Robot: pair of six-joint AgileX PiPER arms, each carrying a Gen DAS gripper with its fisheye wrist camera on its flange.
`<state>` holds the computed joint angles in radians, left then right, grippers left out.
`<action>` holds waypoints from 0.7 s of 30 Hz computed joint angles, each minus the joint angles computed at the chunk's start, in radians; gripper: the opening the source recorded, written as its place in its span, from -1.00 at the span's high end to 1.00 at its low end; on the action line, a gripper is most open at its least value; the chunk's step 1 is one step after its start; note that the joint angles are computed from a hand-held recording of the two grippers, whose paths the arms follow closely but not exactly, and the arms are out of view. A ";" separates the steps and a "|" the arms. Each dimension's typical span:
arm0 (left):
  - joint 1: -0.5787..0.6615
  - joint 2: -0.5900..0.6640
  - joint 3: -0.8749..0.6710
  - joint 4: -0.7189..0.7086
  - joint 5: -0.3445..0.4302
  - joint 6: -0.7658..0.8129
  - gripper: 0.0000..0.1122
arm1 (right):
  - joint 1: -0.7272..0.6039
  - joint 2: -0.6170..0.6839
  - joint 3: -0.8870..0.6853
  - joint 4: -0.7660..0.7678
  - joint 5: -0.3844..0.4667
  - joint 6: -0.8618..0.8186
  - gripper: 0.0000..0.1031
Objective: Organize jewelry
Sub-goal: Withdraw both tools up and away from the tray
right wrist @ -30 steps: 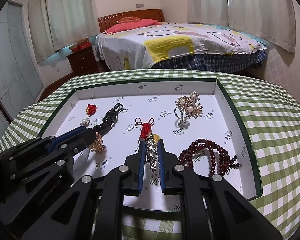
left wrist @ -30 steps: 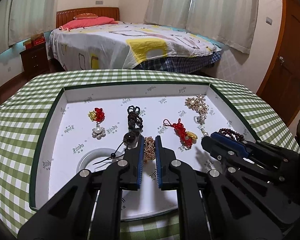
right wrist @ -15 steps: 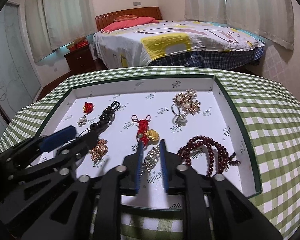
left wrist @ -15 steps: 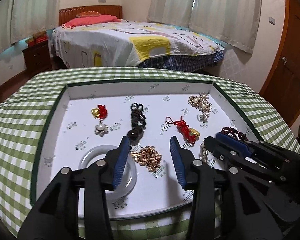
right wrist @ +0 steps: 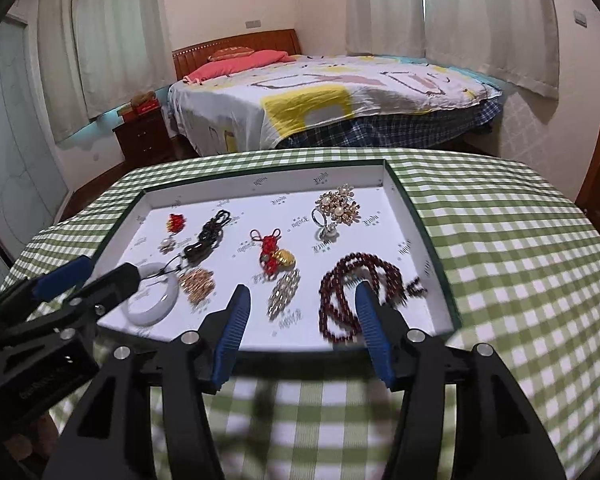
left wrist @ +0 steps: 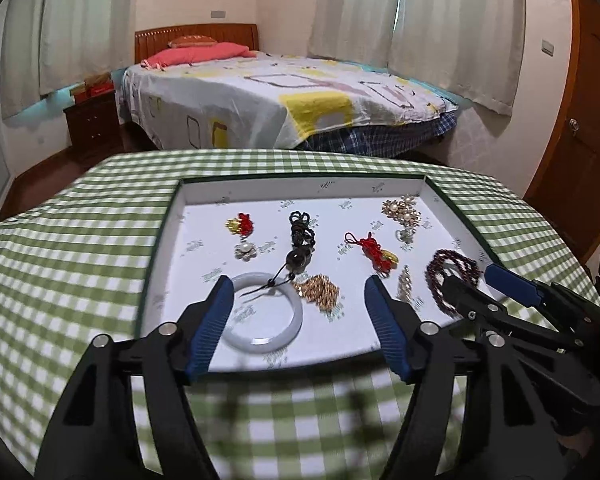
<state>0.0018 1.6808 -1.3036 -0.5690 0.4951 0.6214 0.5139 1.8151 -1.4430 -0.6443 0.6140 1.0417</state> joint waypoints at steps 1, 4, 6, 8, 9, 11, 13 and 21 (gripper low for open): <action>0.008 -0.028 0.020 -0.007 0.005 0.006 -0.21 | 0.012 -0.019 0.014 -0.019 0.012 0.019 -0.05; 0.038 -0.124 0.076 -0.015 0.036 0.002 -0.31 | 0.050 -0.087 0.063 -0.056 0.048 0.065 -0.05; 0.061 -0.181 0.095 -0.024 0.075 0.004 -0.37 | 0.077 -0.137 0.088 -0.070 0.077 0.086 -0.05; 0.081 -0.239 0.112 -0.013 0.104 -0.008 -0.44 | 0.106 -0.176 0.102 -0.097 0.108 0.111 -0.07; 0.090 -0.268 0.121 -0.011 0.112 -0.012 -0.46 | 0.129 -0.201 0.105 -0.115 0.136 0.123 -0.13; 0.111 -0.326 0.131 -0.018 0.136 -0.009 -0.47 | 0.167 -0.242 0.115 -0.150 0.172 0.151 -0.16; 0.140 -0.384 0.136 -0.033 0.176 0.003 -0.50 | 0.214 -0.285 0.115 -0.191 0.220 0.175 -0.17; 0.254 -0.565 0.100 -0.085 0.333 0.025 -0.54 | 0.403 -0.403 0.064 -0.322 0.424 0.215 -0.17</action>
<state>0.2557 1.1157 -1.2037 -0.6540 0.8278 0.6460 0.9171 1.4117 -1.3791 -0.9664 1.0382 1.2572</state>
